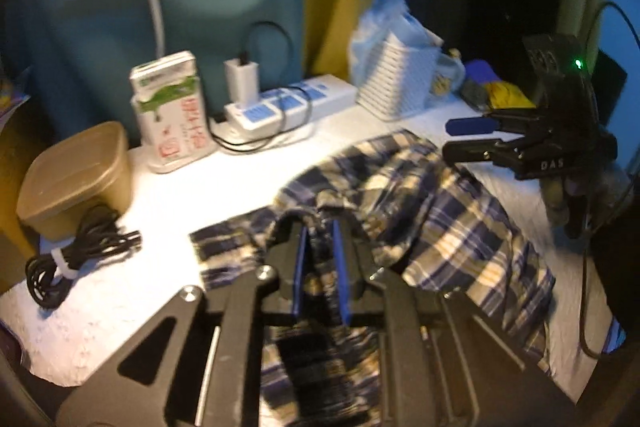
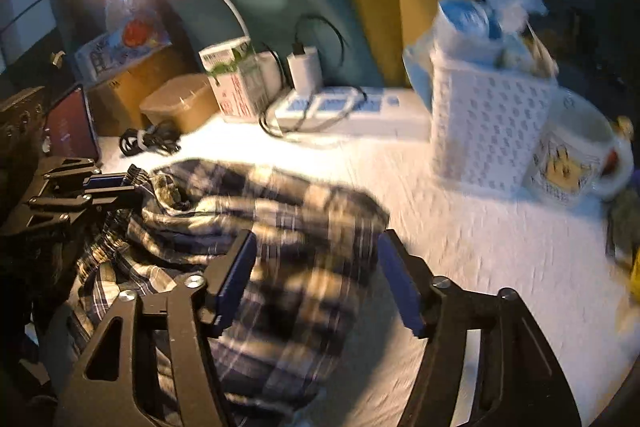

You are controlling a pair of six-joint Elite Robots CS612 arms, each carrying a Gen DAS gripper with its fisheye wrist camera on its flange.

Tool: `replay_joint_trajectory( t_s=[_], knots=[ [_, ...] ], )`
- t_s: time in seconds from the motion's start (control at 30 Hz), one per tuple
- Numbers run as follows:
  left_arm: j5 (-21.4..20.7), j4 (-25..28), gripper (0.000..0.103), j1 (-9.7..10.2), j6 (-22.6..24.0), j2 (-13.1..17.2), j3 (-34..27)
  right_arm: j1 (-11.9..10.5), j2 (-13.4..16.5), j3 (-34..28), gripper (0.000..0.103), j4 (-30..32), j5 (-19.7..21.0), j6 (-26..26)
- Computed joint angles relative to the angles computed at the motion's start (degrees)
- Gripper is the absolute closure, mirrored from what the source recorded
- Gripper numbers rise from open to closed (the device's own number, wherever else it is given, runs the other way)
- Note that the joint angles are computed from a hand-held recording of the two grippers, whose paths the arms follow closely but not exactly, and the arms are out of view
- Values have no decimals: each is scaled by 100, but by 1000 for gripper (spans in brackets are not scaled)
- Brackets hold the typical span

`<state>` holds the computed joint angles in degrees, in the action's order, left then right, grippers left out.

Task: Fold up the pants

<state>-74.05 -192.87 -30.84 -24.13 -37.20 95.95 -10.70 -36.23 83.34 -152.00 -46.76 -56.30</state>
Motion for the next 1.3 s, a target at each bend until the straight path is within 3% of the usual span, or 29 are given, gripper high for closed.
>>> replay_joint_trajectory(
  t_s=[0.1, 0.13, 0.17, 0.23, 0.33, 0.47, 0.6, 0.67, 0.77, 1.03, 1.3],
  knots=[
    [-52, -109, 90, 54, -125, 8, 19, 58, 63, -160, 47, 19, -101, -407],
    [-99, -162, 90, 68, -161, 10, 28, 69, 101, -243, 52, 114, -165, -530],
    [-120, -214, 90, 70, -181, 5, 45, 73, 137, -338, 65, 270, -203, -568],
    [-144, -335, 90, 76, -226, -6, 76, 66, 202, -464, 75, 414, -228, -595],
    [-184, -486, 90, 95, -322, -21, 118, 84, 211, -532, 75, 791, -345, -933],
    [-232, -495, 90, 127, -412, 5, 73, 178, 169, -362, 75, 605, -773, -1405],
    [-226, -460, 90, 114, -357, 23, 52, 217, 222, -329, 75, 293, -890, -1309],
    [-240, -481, 90, 122, -392, 23, 55, 243, 226, -354, 98, 451, -942, -1416],
    [-224, -557, 90, 126, -429, 0, 83, 254, 207, -301, 101, 274, -931, -1340],
    [-43, -512, 90, 151, -507, -32, 69, 128, 144, -376, 102, -127, -293, -660],
    [168, -53, 90, 262, -563, 34, -182, 261, 336, -744, 102, -25, -408, -190]
  ],
)
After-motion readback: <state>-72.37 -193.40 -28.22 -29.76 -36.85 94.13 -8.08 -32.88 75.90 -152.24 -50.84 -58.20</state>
